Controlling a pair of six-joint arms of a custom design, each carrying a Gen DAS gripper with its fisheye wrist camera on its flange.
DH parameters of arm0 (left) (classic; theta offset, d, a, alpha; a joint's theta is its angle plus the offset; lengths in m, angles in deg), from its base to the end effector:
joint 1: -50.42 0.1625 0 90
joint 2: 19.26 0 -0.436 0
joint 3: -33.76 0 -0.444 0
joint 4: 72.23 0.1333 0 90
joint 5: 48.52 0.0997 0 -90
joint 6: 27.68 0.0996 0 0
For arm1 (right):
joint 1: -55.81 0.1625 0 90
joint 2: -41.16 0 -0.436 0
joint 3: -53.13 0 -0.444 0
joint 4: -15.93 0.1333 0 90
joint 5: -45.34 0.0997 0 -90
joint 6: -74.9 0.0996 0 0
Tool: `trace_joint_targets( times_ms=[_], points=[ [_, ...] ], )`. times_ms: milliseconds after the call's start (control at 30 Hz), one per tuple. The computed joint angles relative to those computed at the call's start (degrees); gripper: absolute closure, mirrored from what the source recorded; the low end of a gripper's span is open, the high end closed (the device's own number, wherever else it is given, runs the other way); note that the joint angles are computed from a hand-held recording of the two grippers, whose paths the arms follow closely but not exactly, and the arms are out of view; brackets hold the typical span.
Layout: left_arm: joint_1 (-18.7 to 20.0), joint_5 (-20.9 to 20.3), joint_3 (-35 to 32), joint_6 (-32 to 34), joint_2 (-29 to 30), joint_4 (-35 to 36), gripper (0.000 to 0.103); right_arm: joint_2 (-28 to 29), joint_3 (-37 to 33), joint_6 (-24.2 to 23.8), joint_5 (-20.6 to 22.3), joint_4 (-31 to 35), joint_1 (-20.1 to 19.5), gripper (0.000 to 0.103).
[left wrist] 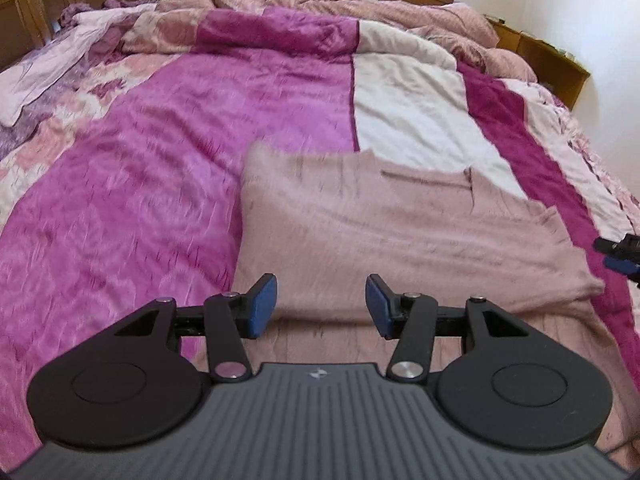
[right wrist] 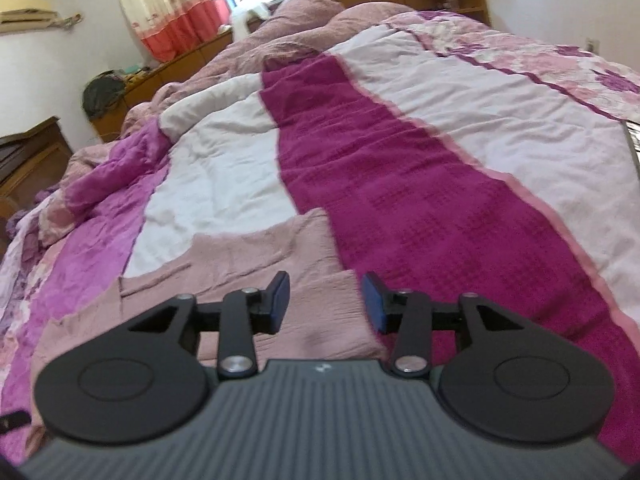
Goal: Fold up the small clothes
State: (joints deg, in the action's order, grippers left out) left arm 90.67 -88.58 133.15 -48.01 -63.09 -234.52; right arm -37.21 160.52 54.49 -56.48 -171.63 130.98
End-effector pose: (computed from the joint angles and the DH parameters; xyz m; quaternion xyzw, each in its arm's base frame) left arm -0.3833 -0.5990 0.0656 0.1683 0.8831 -0.3478 0.2662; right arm -0.0453 -0.6122 0.4313 -0.0179 -0.8238 0.5081 0.2506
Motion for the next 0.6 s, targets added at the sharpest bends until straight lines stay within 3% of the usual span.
trace_joint_targets(
  times_ms=[267, 400, 600],
  points=[
    [3.7, -0.3, -9.0, 7.3, 6.8, -1.4, 0.046, 2.5, -0.8, -2.6, -1.2, 3.7, 1.0, 0.060],
    [5.9, 0.0, -12.0, 9.0, 9.6, -0.3, 0.046, 4.3, -0.7, -6.3, -1.4, 1.2, 0.6, 0.062],
    [6.3, 1.2, -12.1, 18.1, 12.4, -8.9, 0.046, 5.1, -0.4, -8.6, -1.2, -1.1, 0.6, 0.056]
  ],
)
